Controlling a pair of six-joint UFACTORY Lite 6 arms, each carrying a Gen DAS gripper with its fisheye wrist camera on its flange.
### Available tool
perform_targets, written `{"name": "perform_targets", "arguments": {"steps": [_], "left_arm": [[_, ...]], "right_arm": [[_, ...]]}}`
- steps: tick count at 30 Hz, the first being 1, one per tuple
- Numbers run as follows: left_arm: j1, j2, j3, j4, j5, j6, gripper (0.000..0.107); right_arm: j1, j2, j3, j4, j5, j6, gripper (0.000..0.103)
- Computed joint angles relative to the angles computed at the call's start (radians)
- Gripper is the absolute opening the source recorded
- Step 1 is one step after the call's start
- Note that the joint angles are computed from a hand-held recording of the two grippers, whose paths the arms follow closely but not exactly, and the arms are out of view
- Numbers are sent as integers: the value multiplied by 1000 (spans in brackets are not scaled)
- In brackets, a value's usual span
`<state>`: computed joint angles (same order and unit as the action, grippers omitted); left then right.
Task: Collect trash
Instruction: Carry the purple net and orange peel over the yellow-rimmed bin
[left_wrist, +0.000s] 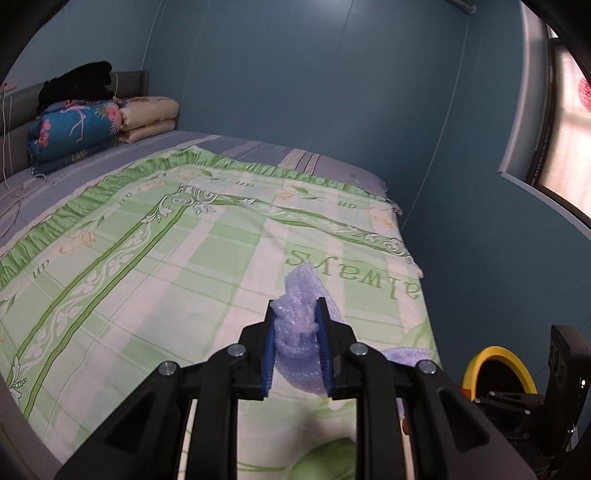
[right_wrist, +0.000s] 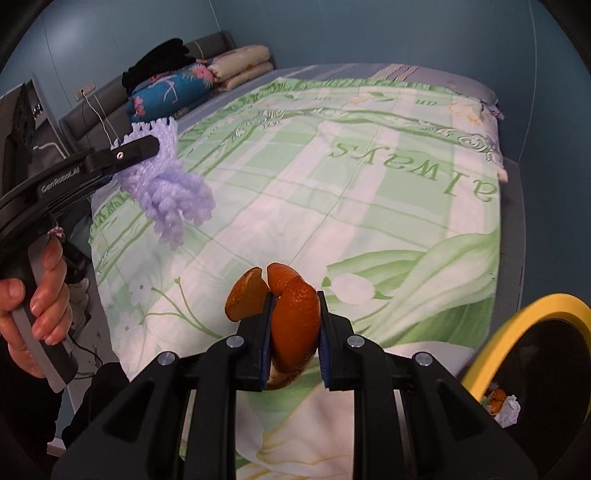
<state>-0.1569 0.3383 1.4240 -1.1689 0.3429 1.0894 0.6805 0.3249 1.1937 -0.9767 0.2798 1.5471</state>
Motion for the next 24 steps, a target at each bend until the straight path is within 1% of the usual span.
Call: {"name": "perform_targets", "arguments": {"steps": [3,6,11,15,19,24], "left_arm": [[-51,-106,-95,-19,-32,21,19],[-103,-194,-159,-4,-59,-10,19],[-190,-290,-217,78,-107,-109,19],[-276,-348,-241,235,-145,-276,19],[-359,-369,-242,418,-177,-465,19],[-475,-334,-205,788,-206,-857,19]], "right_arm": [[8,-115,-117,-120,10,136,19],[13,-221,-221,-210,27,245,19],[14,-395,-376,-277,75,337,19],[15,-551,-487,-267,143,350,19],[-4,-716,-589,-227,205,326,19],[-47,-892,-690,-166,270,275,19]]}}
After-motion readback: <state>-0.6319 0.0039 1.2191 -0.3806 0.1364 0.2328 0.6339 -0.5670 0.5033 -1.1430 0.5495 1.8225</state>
